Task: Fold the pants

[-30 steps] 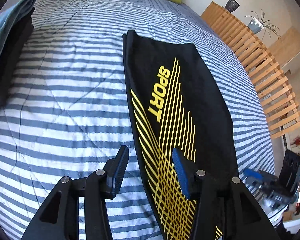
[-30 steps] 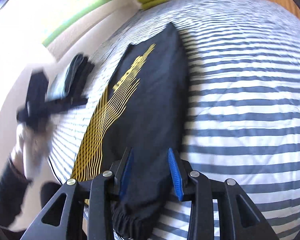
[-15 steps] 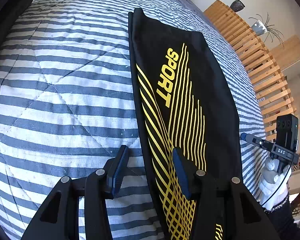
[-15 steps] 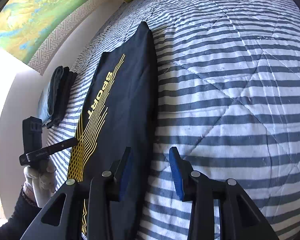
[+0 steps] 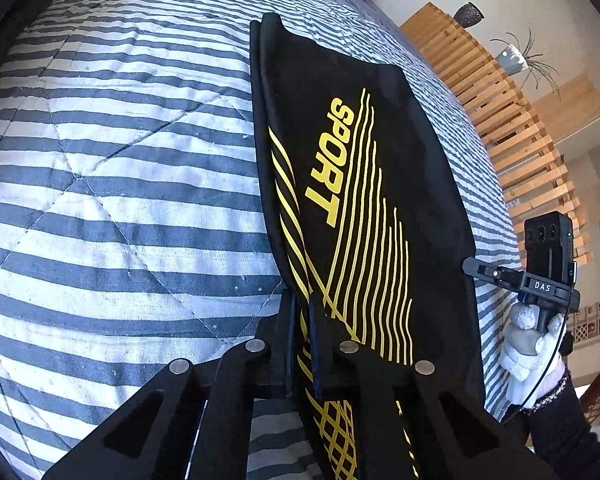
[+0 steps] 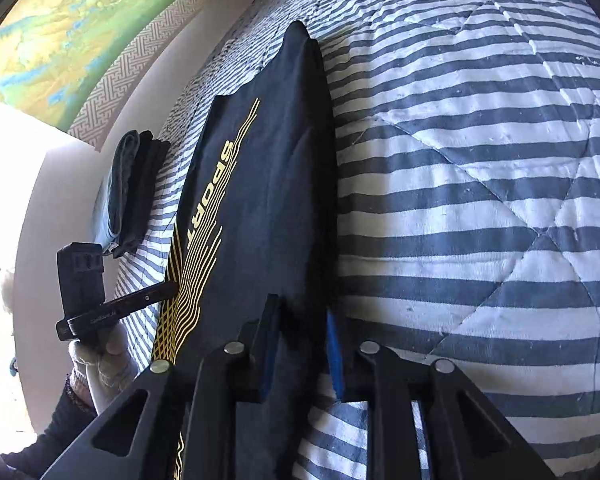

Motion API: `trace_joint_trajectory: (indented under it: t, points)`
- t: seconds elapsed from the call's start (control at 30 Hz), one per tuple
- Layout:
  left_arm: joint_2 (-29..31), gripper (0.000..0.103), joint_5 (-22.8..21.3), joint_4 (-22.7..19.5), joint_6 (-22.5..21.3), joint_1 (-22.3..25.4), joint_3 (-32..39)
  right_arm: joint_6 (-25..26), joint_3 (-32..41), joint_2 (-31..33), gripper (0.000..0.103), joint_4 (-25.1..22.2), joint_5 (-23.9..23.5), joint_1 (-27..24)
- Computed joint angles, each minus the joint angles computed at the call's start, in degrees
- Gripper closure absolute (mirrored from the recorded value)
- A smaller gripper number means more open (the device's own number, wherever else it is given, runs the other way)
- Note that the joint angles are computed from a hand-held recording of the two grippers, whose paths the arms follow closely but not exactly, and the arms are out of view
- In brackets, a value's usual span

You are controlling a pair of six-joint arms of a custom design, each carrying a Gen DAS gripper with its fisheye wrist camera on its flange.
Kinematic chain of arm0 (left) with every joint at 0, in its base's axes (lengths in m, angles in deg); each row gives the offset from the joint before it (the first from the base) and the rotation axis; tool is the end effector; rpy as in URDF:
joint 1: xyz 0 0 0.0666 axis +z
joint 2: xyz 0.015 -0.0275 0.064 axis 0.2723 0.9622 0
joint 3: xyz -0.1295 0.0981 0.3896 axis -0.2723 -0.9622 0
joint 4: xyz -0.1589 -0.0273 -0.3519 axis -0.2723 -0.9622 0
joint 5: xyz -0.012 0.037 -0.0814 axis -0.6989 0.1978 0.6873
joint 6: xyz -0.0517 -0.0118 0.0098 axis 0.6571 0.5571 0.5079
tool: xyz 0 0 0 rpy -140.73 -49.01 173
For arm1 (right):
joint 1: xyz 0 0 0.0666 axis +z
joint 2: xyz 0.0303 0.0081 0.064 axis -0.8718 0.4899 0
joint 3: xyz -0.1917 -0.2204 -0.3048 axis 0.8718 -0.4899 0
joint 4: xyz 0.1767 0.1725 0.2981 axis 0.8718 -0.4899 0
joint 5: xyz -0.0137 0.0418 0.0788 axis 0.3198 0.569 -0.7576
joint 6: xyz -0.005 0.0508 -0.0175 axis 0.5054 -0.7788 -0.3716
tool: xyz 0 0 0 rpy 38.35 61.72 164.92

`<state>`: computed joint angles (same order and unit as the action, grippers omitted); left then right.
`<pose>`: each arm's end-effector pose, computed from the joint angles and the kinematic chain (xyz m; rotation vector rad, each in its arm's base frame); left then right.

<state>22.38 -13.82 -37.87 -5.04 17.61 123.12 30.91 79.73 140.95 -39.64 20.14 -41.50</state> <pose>0.4380 -0.0054 0.3728 0.0135 2.7127 -0.7779 0.4454 0.1760 0.3939 -0.1404 2.6900 1.0506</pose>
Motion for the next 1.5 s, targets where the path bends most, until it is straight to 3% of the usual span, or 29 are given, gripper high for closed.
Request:
trace_joint_trajectory:
  t: [0.07,0.17,0.3,0.6,0.73,1.03,1.2,1.33,1.5]
  points:
    - [-0.3,0.100,0.5,0.9,0.8,0.0,-0.4,-1.0,-0.7,0.0,0.096,1.3,-1.7,0.0]
    - [-1.3,0.100,0.8,2.8,2.0,-0.1,-1.2,-3.0,-1.3,-0.4,0.097,3.6,-2.2,0.4]
    - [-4.0,0.100,5.3,4.6,4.9,2.0,-1.8,-6.0,-3.1,-3.3,0.099,7.2,-4.7,-0.9]
    - [-15.8,0.100,11.1,4.8,9.3,3.4,0.9,-10.5,-2.3,-14.8,0.099,9.8,-6.5,-1.9]
    - [-22.1,0.100,12.4,1.5,7.5,3.3,4.1,-10.3,0.3,-21.6,0.099,7.3,-3.9,-0.8]
    - [-31.4,0.100,16.6,-12.6,2.2,6.4,12.0,-7.7,6.4,-31.4,0.099,-3.3,5.5,5.8]
    - [-31.0,0.100,16.9,-14.2,1.4,7.0,12.5,-6.5,5.6,-29.2,0.100,-5.4,6.5,6.2]
    - [-26.1,0.100,14.4,-10.3,3.2,5.1,8.4,-6.3,3.6,-22.0,0.100,-4.7,3.6,2.7]
    - [-13.6,0.100,7.8,-1.0,6.7,1.7,4.1,-5.4,6.9,-7.0,0.100,-4.9,2.8,-0.7]
